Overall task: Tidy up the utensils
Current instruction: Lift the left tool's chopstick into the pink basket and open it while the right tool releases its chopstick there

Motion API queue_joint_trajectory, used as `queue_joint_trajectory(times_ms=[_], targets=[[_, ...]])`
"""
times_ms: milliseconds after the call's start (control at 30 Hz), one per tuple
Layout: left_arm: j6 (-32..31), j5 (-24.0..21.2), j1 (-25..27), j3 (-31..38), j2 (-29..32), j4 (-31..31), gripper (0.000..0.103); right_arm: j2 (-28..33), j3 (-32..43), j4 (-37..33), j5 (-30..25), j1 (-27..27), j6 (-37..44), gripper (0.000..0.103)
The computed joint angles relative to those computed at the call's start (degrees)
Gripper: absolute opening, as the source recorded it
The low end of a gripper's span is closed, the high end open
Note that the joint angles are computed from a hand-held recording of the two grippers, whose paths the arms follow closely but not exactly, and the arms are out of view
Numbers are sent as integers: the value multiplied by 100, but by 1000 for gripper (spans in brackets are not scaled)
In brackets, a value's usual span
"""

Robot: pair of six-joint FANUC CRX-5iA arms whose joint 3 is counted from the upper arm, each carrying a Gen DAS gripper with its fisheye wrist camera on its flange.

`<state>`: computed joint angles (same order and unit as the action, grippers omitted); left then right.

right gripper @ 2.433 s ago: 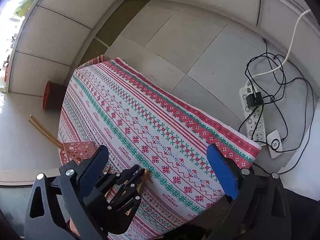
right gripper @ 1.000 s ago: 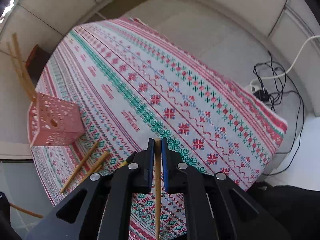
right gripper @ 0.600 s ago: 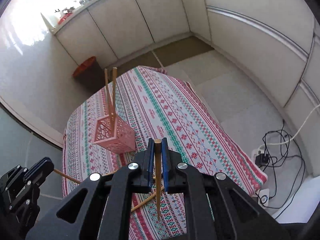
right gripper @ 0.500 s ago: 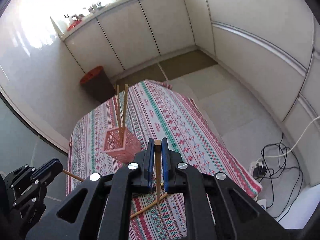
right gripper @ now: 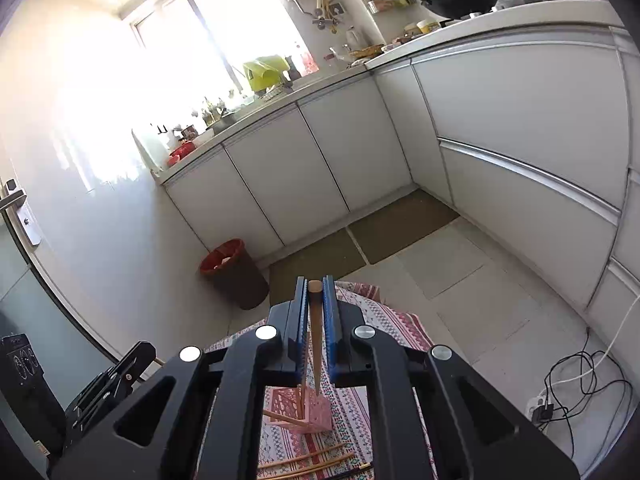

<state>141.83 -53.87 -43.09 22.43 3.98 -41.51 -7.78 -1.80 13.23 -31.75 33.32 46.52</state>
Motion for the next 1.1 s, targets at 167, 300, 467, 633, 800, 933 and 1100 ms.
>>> queue_joint_trajectory(times_ms=[167, 300, 467, 633, 800, 933, 1100], targets=[[361, -521, -34, 263, 186, -452, 3, 215, 270, -258, -24, 39, 237, 8], [458, -586, 212, 154, 303, -335, 4, 394, 416, -419, -71, 112, 447, 8], [441, -304, 492, -283, 91, 43, 10, 603, 540, -416, -99, 264, 531, 8], [972, -440, 348, -512, -289, -420, 15, 847, 641, -210, -205, 457, 468, 8], [1027, -694, 314, -536, -371, -554, 28, 1126, 722, -26, -391, 647, 563, 10], [822, -797, 386, -555, -366, -386, 29, 1191, 622, 42, -395, 721, 624, 36], [559, -861, 396, -551, -292, -188, 54, 954, 174, 427, -50, 706, 61, 78]])
